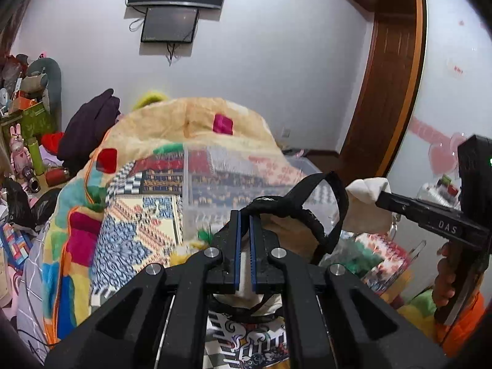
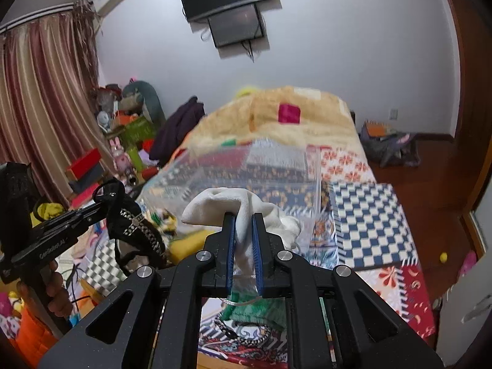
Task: Organize soft objects
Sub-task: 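Lower the tote bag and white cloth into the clear box and release both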
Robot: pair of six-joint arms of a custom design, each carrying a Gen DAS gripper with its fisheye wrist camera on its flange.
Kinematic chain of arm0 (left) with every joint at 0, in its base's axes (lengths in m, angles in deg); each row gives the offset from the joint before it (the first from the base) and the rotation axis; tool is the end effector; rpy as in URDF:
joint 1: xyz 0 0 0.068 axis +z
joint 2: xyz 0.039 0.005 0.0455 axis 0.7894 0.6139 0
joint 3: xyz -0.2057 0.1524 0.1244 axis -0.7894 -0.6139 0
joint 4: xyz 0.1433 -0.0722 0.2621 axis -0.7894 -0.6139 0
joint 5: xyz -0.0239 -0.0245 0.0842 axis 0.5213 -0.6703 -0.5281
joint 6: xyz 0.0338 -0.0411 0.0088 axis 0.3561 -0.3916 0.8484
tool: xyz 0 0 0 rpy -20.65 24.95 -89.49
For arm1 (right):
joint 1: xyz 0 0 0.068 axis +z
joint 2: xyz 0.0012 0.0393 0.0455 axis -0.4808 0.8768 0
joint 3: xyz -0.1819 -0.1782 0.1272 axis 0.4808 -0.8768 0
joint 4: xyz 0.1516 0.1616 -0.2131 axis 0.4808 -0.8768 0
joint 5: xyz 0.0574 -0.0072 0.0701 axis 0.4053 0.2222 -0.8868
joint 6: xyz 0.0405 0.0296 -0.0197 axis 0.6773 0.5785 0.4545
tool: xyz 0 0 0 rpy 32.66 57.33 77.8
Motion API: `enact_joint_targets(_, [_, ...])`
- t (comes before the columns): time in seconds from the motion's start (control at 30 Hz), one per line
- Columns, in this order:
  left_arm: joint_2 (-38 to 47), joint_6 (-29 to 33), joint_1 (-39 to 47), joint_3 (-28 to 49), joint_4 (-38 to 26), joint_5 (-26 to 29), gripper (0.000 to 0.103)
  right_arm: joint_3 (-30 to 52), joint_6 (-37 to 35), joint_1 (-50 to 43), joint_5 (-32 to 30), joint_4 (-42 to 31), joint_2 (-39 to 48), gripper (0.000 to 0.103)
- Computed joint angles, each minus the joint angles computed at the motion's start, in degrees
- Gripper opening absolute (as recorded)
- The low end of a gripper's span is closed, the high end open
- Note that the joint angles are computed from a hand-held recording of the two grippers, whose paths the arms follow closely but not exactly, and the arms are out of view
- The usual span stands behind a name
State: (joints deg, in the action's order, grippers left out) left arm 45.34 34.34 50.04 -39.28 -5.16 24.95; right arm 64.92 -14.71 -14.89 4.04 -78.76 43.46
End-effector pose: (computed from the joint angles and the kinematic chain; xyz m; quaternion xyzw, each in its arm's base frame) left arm 0.2999 -0.0247 0.2005 0.1181 0.8534 -0.1760 0.4762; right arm 0.2888 0.0753 0.1989 -0.0587 0.8621 0.1501 0.4803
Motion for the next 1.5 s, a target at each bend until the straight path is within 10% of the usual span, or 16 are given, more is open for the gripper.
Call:
enact_joint_targets(0.8, [15.86, -1.83, -4.75, 20.02, 2.29, -9.99, 0.004, 14.79, -2.64, 0.05, 5.09, 3.41, 14.18, 0.01])
enact_joint_targets(1.17, [34.27, -2.86, -6.41, 34.44, -9.38, -10.76, 0.004, 23.61, -2.12, -0.9, 5.23, -4.02, 26.92, 0.01])
enact_joint_targets(1.5, [33.43, -2.08, -7.15, 32.69, -10.62, -12.17, 0.017, 27.31, -4.43, 0.63, 2.63, -9.64, 29.84, 0.019])
